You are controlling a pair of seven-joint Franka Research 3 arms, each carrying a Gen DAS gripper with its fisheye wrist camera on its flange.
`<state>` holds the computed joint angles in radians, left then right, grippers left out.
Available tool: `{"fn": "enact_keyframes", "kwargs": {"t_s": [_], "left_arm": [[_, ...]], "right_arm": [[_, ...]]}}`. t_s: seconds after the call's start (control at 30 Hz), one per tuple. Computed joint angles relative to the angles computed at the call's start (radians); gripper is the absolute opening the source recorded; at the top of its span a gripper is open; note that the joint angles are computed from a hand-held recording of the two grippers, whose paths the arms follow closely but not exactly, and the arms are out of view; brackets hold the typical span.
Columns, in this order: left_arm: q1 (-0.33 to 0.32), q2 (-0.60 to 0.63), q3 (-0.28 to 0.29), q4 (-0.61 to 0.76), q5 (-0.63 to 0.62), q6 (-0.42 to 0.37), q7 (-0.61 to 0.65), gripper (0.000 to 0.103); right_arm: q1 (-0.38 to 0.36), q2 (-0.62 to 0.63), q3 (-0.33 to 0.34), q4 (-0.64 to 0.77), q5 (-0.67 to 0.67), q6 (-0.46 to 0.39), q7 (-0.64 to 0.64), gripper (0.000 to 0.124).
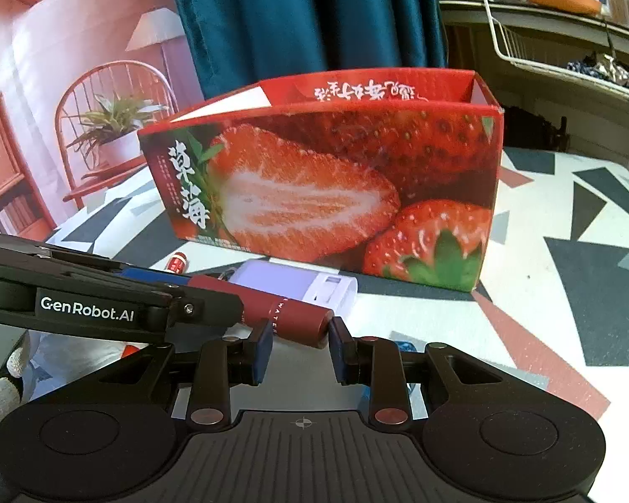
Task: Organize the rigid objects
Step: 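Close the left tool around the maroon cylinder, then lift the maroon cylinder with the left tool and lower it into the box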
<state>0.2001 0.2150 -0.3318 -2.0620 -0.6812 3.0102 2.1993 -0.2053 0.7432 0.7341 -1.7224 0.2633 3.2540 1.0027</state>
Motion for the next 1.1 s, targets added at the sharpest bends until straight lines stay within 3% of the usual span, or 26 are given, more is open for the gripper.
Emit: {"fn": "enact_keyframes", "kwargs": {"t_s": [0.37, 0.8, 1.0, 1.1], "left_arm": [[-0.008, -0.062, -0.005, -0.043, -0.174, 0.018, 0.142, 0.049], [-0.123, -0.147, 0.092, -0.067, -0.429, 0.032, 0.366, 0.05], [-0.174, -0.165, 0.138, -0.036, -0.496, 0.049, 0.438, 0.05], [-0.179, -0.15, 0.154, 0.006, -0.478, 0.031, 0.416, 0.051]], "right_arm": [[-0.022, -0.025, 0.023, -0.042, -0.043, 0.037, 0.018, 0.027], [-0.083, -0.076, 0.067, -0.126, -0.203, 0.118, 0.136, 0.027], [-0.083, -0.1, 0.06, -0.118, -0.282, 0.14, 0.203, 0.027], [-0.076, -0.09, 0.055, -0.069, -0.322, 0.124, 0.236, 0.027]]}}
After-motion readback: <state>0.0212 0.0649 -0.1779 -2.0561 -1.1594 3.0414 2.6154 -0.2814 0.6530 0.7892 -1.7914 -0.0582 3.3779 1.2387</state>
